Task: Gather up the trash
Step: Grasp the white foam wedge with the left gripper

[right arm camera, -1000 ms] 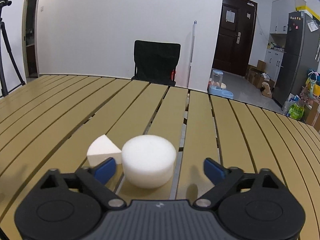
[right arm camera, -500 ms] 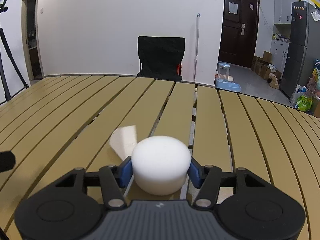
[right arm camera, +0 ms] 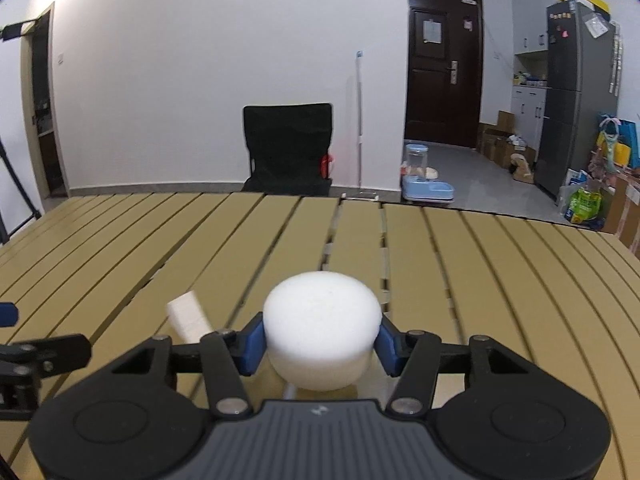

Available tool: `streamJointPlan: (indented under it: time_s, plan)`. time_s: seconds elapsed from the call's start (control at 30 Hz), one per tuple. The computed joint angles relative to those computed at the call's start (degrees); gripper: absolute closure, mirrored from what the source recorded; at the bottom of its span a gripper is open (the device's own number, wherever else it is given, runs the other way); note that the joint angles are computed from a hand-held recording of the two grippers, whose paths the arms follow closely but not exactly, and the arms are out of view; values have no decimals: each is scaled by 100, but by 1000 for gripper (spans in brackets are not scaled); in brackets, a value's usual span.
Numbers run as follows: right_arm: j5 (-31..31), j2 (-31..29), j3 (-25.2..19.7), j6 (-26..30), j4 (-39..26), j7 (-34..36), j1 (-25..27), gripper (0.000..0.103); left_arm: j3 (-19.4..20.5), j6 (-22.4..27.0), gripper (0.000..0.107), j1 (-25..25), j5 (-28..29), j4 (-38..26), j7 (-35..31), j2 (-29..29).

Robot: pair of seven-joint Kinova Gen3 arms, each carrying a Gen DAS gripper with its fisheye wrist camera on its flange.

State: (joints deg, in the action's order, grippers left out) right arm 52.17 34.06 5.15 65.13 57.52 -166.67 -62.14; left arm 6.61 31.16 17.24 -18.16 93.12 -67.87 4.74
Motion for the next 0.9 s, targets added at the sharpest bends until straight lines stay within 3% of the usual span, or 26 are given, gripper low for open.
streamJointPlan:
  time_s: [0.1, 0.4, 0.7, 0.77, 0.9]
  plan:
    - [126, -204, 36, -4, 339, -221, -41, 49, 25, 12, 4, 175, -254, -155, 130, 182]
    - [542, -748, -249, 212, 1229, -834, 141, 49, -115, 132, 5, 560, -267, -806, -14, 818]
    - [956, -1307, -710, 452, 2136, -1560, 412, 49, -202, 434, 43, 628, 121, -1374, -427, 1323]
    - [997, -1393, -820, 469, 2286, -1677, 493, 49, -223, 498, 70, 632, 220, -1440, -529, 1394]
    - [1023, -1503, -997, 451, 2489, -1843, 631, 49, -177, 318, 78, 508, 508, -1375, -800, 1390]
